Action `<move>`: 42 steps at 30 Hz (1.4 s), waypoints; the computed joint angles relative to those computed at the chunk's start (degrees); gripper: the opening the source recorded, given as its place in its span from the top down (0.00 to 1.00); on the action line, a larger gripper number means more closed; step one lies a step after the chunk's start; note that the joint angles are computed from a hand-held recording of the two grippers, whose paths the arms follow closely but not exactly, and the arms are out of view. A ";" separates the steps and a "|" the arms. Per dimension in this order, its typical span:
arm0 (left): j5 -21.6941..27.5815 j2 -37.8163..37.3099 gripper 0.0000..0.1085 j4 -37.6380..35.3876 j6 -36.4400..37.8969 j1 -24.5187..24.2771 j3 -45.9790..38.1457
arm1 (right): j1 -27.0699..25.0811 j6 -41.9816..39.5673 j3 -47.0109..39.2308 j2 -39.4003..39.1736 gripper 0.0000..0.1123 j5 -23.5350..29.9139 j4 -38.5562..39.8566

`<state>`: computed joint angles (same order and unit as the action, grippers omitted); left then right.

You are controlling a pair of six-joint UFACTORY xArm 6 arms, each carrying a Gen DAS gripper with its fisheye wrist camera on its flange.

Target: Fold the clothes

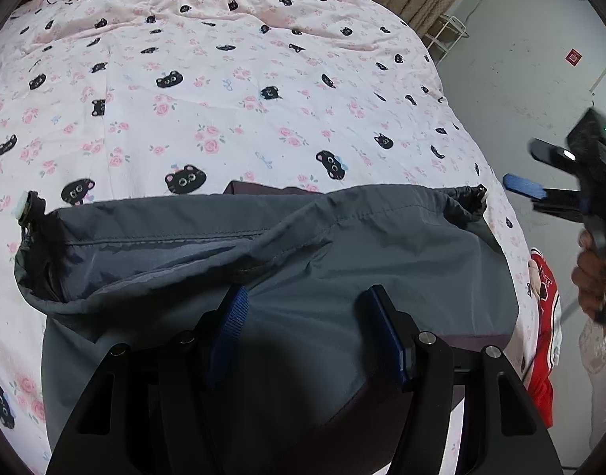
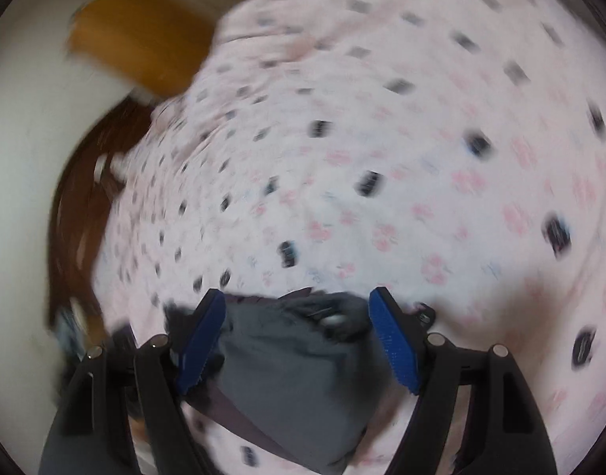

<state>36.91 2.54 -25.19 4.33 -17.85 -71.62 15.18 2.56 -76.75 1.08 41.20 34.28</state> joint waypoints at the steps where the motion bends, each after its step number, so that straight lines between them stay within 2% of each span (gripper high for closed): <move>1: -0.17 0.19 0.48 0.57 -0.15 -0.05 -0.22 | 2.09 -0.78 -0.24 0.04 0.33 -0.80 -3.17; 3: -0.25 0.53 0.48 1.30 -0.34 -0.08 -0.65 | 6.77 -0.48 -0.48 0.85 0.33 -2.76 -11.12; 7: -0.39 1.33 0.48 1.59 0.02 0.22 -1.54 | 13.08 4.94 -0.46 4.65 0.42 -5.49 -25.32; 8: -0.44 1.50 0.48 1.65 0.21 0.34 -1.71 | 13.70 6.30 -0.86 5.98 0.46 -5.07 -26.93; 11: -0.48 2.34 0.48 2.35 0.78 0.88 -2.47 | 13.77 11.93 -0.89 8.92 0.48 -5.36 -31.37; 15: -2.22 2.72 0.49 4.36 -1.38 2.19 -2.41 | 11.86 15.46 1.61 8.56 0.58 -8.16 -30.66; 16: -3.02 2.68 0.49 5.05 -2.45 2.60 -2.11 | 11.36 17.55 2.06 8.35 0.57 -8.38 -32.33; 18: -4.73 2.58 0.49 5.91 -4.34 3.40 -1.29 | 10.37 23.90 2.55 8.06 0.42 -7.80 -38.69; 19: -5.65 2.51 0.49 5.98 -5.10 3.80 -0.74 | 9.69 25.31 3.56 7.68 0.36 -8.55 -38.85; 21: -7.38 2.62 0.49 5.40 -6.49 4.34 0.63 | 8.54 22.53 5.29 7.48 0.33 -10.25 -32.59; 23: -8.74 3.06 0.49 3.94 -6.01 4.53 1.66 | 8.32 21.60 6.63 7.64 0.32 -12.05 -31.27; 26: -10.43 3.77 0.49 0.82 -2.82 4.50 2.80 | 8.74 24.55 7.50 8.43 0.29 -13.90 -36.36; 30: -10.94 2.14 0.49 5.15 -4.75 3.90 3.35 | 8.60 25.06 7.69 8.49 0.28 -13.92 -36.95; 32: -12.05 -0.77 0.49 3.60 -3.00 3.60 5.33 | 9.06 27.46 7.87 6.93 0.28 -12.97 -40.96; 36: -18.90 -9.52 0.49 1.31 0.93 1.31 12.87 | 10.69 32.57 11.99 0.24 0.28 -15.32 -51.36; 42: -22.84 -18.18 0.48 5.53 -2.43 -2.30 20.24 | 15.72 37.88 15.39 -6.44 0.28 -17.10 -59.95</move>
